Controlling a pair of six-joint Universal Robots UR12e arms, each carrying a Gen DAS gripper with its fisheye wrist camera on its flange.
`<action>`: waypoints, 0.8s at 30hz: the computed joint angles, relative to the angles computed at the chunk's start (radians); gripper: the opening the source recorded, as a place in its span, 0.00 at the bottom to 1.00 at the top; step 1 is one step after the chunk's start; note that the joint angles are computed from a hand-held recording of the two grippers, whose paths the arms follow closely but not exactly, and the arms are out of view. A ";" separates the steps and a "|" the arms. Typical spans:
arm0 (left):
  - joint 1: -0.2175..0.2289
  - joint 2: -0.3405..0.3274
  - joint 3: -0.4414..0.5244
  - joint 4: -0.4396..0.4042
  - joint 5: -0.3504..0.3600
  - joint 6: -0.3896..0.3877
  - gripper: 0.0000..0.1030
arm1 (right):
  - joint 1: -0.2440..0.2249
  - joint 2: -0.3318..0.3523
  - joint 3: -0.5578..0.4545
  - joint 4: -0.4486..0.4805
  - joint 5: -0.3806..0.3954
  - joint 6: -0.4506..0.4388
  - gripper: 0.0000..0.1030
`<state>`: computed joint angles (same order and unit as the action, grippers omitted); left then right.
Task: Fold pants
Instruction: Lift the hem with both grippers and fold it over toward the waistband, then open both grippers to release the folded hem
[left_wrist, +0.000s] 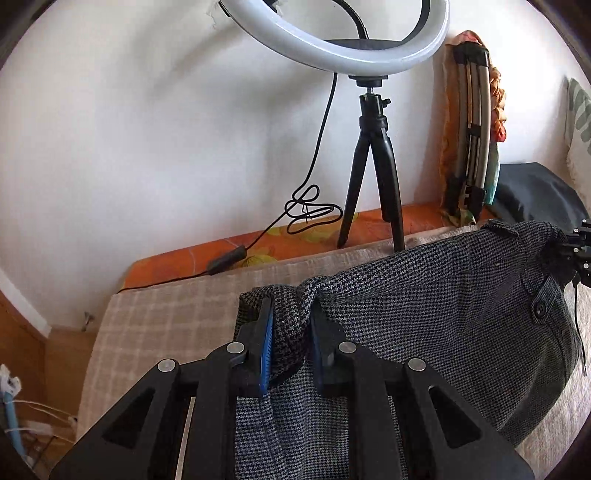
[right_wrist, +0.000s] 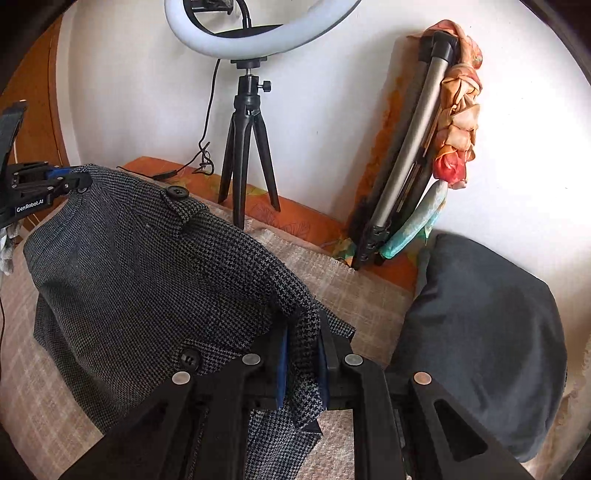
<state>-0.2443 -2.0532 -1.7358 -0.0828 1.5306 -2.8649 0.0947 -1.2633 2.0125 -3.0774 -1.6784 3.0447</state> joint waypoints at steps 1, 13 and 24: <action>-0.002 -0.012 0.013 -0.010 0.006 0.007 0.15 | -0.002 0.010 -0.009 0.015 -0.001 -0.002 0.11; 0.004 -0.058 0.095 -0.012 0.105 -0.056 0.38 | -0.008 0.085 -0.073 0.111 -0.041 0.042 0.13; 0.090 0.078 -0.076 -0.057 -0.037 -0.099 0.44 | -0.019 0.035 -0.027 0.076 -0.044 0.085 0.74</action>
<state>-0.1541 -1.9753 -1.8117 -0.1402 1.4941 -2.9639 0.0753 -1.2286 1.9855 -3.0013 -1.7224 3.1300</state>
